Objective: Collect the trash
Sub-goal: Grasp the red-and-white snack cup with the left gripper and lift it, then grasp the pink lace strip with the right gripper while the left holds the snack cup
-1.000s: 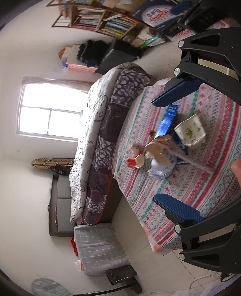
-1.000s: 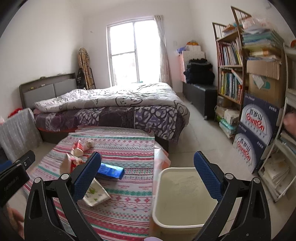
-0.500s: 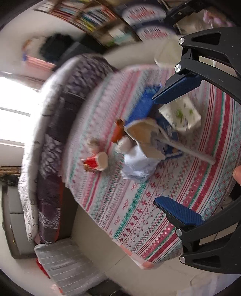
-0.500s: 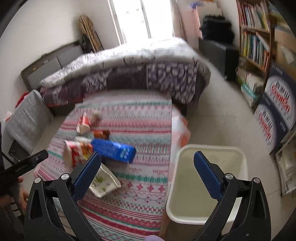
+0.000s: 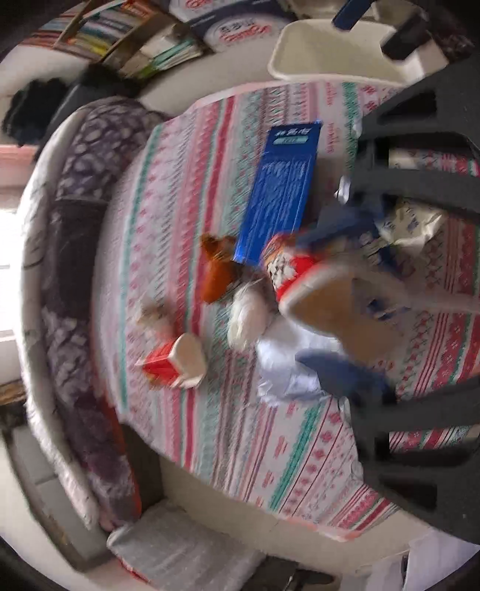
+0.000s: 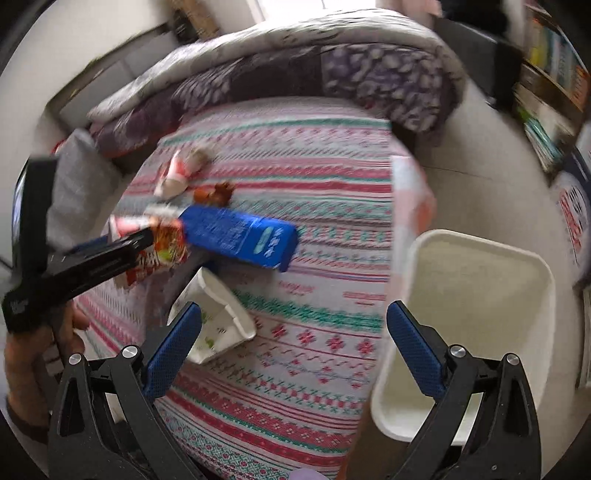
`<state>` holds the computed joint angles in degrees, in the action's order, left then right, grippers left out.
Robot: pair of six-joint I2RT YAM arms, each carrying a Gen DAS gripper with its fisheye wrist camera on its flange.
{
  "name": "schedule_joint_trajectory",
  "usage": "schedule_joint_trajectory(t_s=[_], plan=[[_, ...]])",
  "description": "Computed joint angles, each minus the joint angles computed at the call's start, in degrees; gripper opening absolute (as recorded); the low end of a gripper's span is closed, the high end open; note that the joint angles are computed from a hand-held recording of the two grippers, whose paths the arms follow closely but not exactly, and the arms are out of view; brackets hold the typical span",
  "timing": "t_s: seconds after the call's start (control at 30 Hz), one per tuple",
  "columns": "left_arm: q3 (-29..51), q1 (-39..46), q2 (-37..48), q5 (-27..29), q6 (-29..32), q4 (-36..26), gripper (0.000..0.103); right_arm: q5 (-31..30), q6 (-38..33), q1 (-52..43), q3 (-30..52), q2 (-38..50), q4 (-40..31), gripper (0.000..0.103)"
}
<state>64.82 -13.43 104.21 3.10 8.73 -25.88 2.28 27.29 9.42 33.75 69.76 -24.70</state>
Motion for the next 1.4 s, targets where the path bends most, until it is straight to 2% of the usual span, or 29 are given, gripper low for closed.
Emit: schedule_joint_trajectory(t_s=[0.03,0.1,0.33,0.43,0.63,0.7,0.77,0.83,0.93,1.07,1.33,1.4], plan=[[-0.01,0.33,-0.29,1.35,0.16,-0.42,0.034,-0.59,-0.54,0.79,0.3,1.01,0.51,0.096],[0.31,1.5,-1.12,3.71,0.07,-1.25,0.029,-2.26,-1.51,2.82,1.33,4.05,1.79,0.096],[1.81,9.39,-5.91,20.26,-4.36,-4.9,0.029,-4.38,2.67,5.73,2.26,9.47,4.69,0.096],[2.93,12.49,-6.73,24.47,-6.99,-5.73,0.029,-6.84,7.59,5.38,1.61,11.26,7.33,0.096],[4.09,16.28,-8.8,25.36,-10.22,-5.52,0.029,-5.58,20.39,8.88,0.55,15.97,14.07,0.096],[3.65,17.24,-9.49,25.31,-10.16,-5.06,0.029,1.12,23.57,12.76,1.72,15.56,13.64,0.096],[2.54,18.35,-10.56,25.5,-9.88,-4.27,0.029,7.94,23.42,16.88,3.45,14.64,12.81,0.096],[1.93,19.34,-11.77,25.02,-9.44,-3.69,0.03,11.61,21.19,20.52,5.56,14.51,12.68,0.096],[-0.54,22.91,-13.74,25.97,-7.13,-2.09,0.03,11.6,18.17,24.93,9.22,17.91,12.45,0.094],[-0.65,26.12,-14.6,27.3,-7.17,-1.49,0.031,7.42,18.03,27.01,13.3,25.14,12.0,0.082],[-0.77,29.78,-14.36,28.29,-6.24,-1.37,0.032,7.03,18.97,29.45,17.88,35.6,11.7,0.078],[-0.99,30.41,-14.36,28.49,-5.72,-1.24,0.032,5.82,18.69,29.21,19.27,38.67,11.81,0.066]])
